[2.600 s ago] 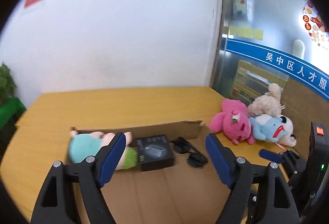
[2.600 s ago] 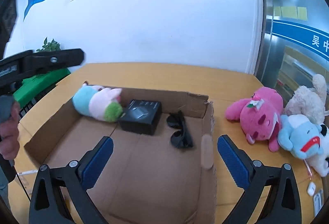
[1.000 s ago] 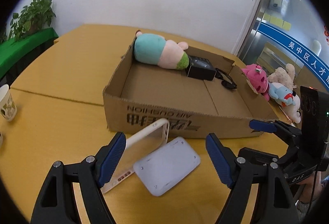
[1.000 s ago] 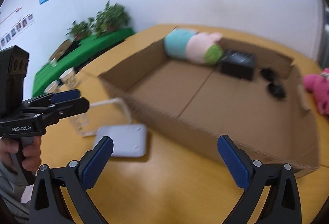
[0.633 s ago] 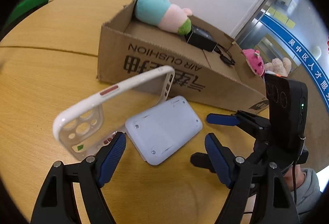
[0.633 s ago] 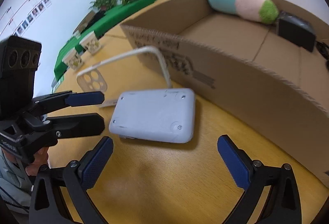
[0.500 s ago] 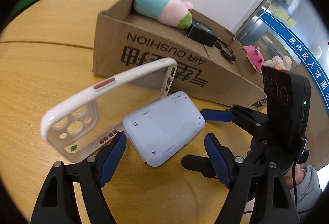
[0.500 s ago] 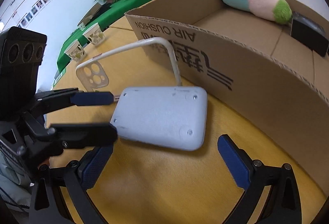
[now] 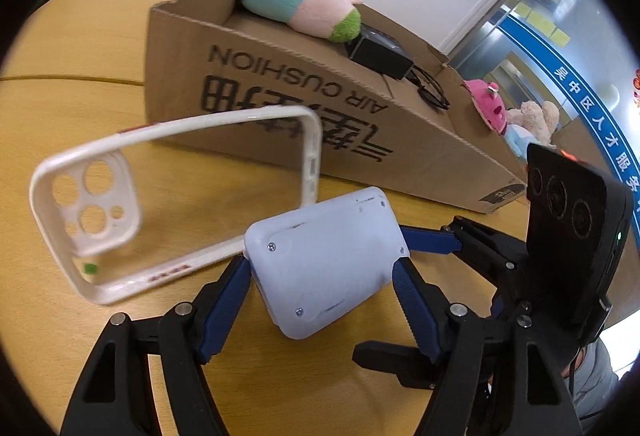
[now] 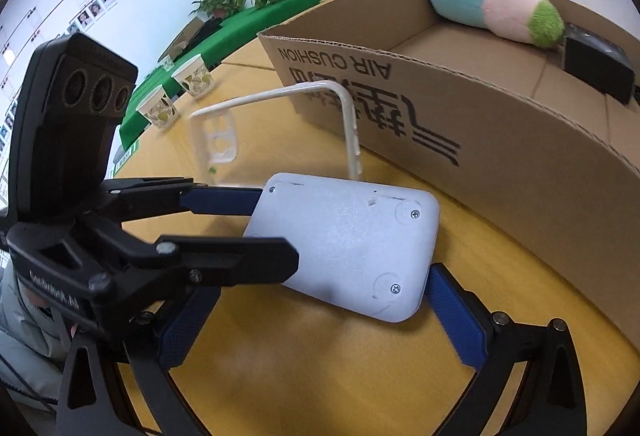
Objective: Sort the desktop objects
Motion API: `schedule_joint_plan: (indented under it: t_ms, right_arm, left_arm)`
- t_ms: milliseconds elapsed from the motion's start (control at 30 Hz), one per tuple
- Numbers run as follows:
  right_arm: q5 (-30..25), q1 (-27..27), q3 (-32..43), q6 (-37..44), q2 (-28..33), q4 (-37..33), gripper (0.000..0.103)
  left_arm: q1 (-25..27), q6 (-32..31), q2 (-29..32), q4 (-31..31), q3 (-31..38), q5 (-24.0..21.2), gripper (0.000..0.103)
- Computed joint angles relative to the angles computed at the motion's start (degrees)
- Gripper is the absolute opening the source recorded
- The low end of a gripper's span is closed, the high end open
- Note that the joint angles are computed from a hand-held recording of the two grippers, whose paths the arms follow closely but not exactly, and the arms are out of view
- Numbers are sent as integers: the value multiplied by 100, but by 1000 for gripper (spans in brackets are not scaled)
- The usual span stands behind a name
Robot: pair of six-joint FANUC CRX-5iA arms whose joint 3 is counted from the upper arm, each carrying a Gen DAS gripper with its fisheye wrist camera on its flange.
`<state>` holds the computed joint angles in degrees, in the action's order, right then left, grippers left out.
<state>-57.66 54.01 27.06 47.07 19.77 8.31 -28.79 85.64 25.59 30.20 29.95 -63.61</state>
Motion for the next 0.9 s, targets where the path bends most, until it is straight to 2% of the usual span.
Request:
schedule_joint_plan:
  t_ms: [167, 367, 500, 600, 700, 800, 900]
  right_arm:
    - [555, 245, -1019, -1094, -569, 997, 103]
    - [810, 356, -1734, -1896, -1013, 1765, 103]
    - [1096, 473, -2136, -2287, -1205, 2409, 102]
    - [1198, 507, -2270, -2379, -1286, 2573, 102]
    - [1259, 578, -2391, -2403, -1394, 2680, 97]
    - [932, 629, -2203, -2175, -1298, 2511, 96]
    - [753, 618, -2204, -2387, -1321, 2366, 96]
  left_arm:
    - [-106, -359, 139, 333, 101, 75, 72]
    - [-233, -445, 358, 458, 421, -25, 72]
    - [-263, -851, 91, 812, -34, 445, 72]
    - [-290, -1339, -93, 1248, -415, 784, 72]
    - [-307, -1560, -119, 1367, -451, 740, 72]
    - [-315, -1440, -112, 1229, -394, 684, 72]
    - [-289, -1103, 32, 1005, -139, 467, 72]
